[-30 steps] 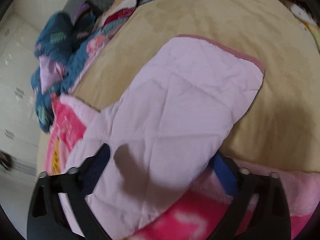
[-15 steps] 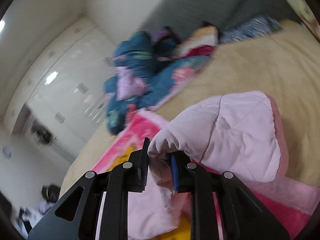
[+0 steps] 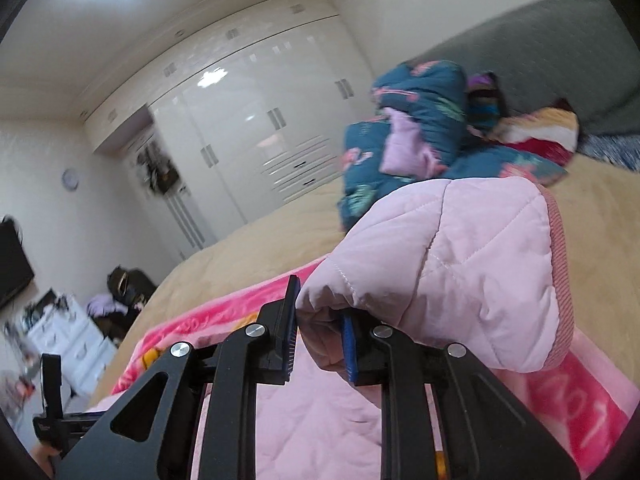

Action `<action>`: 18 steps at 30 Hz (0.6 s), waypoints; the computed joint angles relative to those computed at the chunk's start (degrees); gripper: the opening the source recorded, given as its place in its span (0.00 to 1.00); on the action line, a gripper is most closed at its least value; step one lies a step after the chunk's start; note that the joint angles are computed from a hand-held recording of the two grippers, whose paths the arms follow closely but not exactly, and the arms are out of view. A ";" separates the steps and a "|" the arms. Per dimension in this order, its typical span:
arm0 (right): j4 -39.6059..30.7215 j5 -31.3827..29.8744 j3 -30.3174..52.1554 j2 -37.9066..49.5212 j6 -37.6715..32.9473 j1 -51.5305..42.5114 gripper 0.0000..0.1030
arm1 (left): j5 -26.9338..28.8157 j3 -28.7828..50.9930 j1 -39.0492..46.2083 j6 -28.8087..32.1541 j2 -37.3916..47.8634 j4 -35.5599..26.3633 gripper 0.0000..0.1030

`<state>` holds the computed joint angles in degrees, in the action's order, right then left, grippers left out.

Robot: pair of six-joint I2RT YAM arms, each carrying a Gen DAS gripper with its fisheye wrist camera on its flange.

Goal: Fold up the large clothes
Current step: 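Grasp the pink sleeve cuff with the right tool and lift it, then fold the held sleeve across the jacket front toward the left tool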

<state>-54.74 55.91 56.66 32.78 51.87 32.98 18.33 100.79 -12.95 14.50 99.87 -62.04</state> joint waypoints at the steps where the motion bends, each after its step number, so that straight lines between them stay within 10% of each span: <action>1: 1.60 -0.29 1.40 2.79 -1.15 0.80 0.17 | 1.20 0.82 0.78 0.38 0.31 -0.87 0.92; 18: 16.07 -6.90 10.27 30.62 -8.48 6.60 0.17 | 12.11 13.67 11.54 3.62 4.48 -9.38 0.92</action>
